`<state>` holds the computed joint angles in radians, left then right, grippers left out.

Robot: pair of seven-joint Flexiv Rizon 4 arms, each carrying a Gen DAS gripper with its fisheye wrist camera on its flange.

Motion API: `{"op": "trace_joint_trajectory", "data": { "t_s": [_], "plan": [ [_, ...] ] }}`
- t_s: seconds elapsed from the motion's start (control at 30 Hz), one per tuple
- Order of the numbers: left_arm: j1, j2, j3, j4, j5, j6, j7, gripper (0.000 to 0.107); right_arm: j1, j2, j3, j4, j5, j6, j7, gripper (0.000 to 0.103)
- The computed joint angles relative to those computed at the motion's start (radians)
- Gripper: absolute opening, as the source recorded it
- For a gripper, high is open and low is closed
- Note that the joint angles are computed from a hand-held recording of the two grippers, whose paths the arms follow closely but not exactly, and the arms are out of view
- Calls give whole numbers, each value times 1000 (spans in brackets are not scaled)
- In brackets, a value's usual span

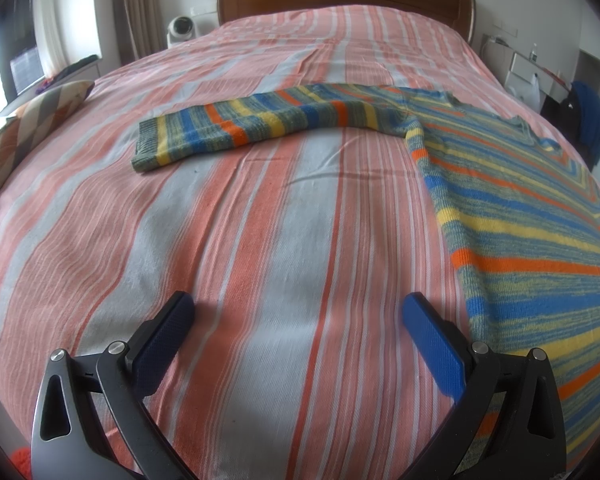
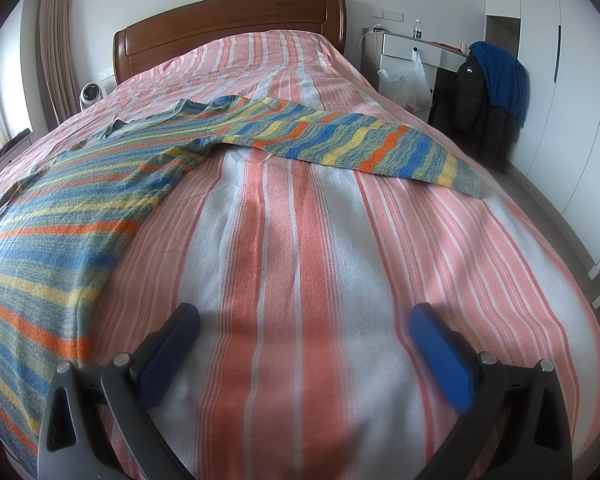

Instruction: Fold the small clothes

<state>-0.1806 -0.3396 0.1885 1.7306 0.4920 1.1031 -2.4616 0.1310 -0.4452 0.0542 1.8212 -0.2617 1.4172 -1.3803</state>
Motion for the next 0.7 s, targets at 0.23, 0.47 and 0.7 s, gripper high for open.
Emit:
{"op": "trace_joint_trajectory", "data": {
  "t_s": [0.23,0.47,0.7],
  "plan": [
    [0,1,-1,0,2,-2,-1,103,2,1,-2,2,-1,1,1,103],
    [0,1,-2,0,3,-2,-2,103,3,2,-3,3,-2,2,2,103],
    [0,2,-1,0,8,0,-6,103,4,0,-6,4,-4,7,3,103]
  ]
}}
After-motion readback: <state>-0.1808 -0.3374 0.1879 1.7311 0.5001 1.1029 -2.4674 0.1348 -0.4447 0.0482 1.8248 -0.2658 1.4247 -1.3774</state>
